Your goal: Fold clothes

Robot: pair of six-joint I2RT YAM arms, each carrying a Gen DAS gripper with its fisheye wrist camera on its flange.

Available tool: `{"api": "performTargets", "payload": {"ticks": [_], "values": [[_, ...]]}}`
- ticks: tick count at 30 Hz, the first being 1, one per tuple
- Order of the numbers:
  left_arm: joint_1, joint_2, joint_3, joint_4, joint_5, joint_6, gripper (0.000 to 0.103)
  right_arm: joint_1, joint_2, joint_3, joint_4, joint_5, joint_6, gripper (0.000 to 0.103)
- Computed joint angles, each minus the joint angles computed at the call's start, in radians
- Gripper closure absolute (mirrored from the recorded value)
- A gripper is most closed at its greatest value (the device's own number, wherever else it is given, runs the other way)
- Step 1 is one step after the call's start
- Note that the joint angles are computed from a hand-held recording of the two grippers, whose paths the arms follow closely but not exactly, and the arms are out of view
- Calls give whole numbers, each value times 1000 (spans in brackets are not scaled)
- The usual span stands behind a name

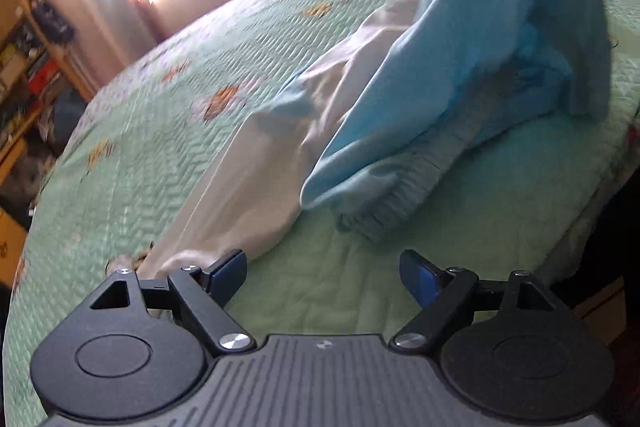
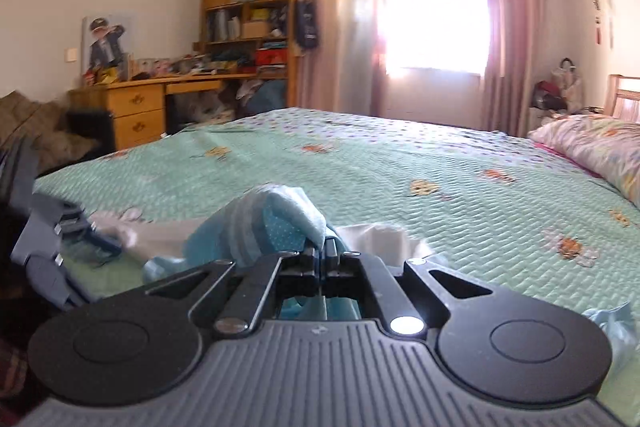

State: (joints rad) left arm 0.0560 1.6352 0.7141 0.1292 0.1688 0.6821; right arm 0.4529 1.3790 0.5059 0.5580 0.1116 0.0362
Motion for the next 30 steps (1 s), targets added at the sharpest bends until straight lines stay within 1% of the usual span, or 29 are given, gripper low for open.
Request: {"api": "performTargets", "payload": {"ticks": [3,5,7,8,12,13,14,15,16,17,18,19,20,21,22,23,24,26,28,30], "values": [[-38,-22,-44,63,12,20,18,-50,9,24,-22,-62,37,101],[-72,-32,-79,122,3,46,18,-56,30,39,-12,-76,47,101],[-119,-17,-116,221,-53,59,18,-62,50,55,-2,-90,58,101],[-136,-1,-119,251,-78,58,18,-64,58,64,1,-98,62,101],[-179,70,-106,326,-139,52,18,-71,71,76,13,-112,80,101],[-190,92,-107,360,-162,59,22,-77,81,79,20,-109,84,100],[-200,112,-105,388,-187,63,35,-82,91,81,27,-105,87,99],[-204,122,-93,387,-201,56,46,-88,102,83,34,-100,91,99],[-201,123,-63,340,-194,25,69,-98,118,87,42,-88,91,98],[-189,115,-20,265,-167,-30,77,-108,137,96,38,-75,86,97],[-173,104,20,198,-133,-94,77,-117,163,110,28,-61,78,97],[-161,100,57,151,-113,-149,80,-124,190,123,18,-46,71,93],[-157,104,95,119,-121,-190,82,-131,213,130,11,-31,70,84],[-160,114,131,97,-150,-223,86,-138,229,137,-9,-22,76,79],[-161,123,168,69,-174,-250,91,-146,242,144,-30,-15,85,70],[-154,129,207,29,-170,-277,91,-154,244,144,-54,-19,111,65],[-144,129,244,-15,-143,-306,92,-160,230,128,-60,-24,149,63],[-121,110,294,-81,-69,-347,93,-170,198,94,-72,-29,220,48],[-116,80,313,-97,-9,-369,93,-151,139,39,-58,31,257,44],[-129,52,322,-98,26,-386,93,-97,83,-12,-41,127,238,42]]}}
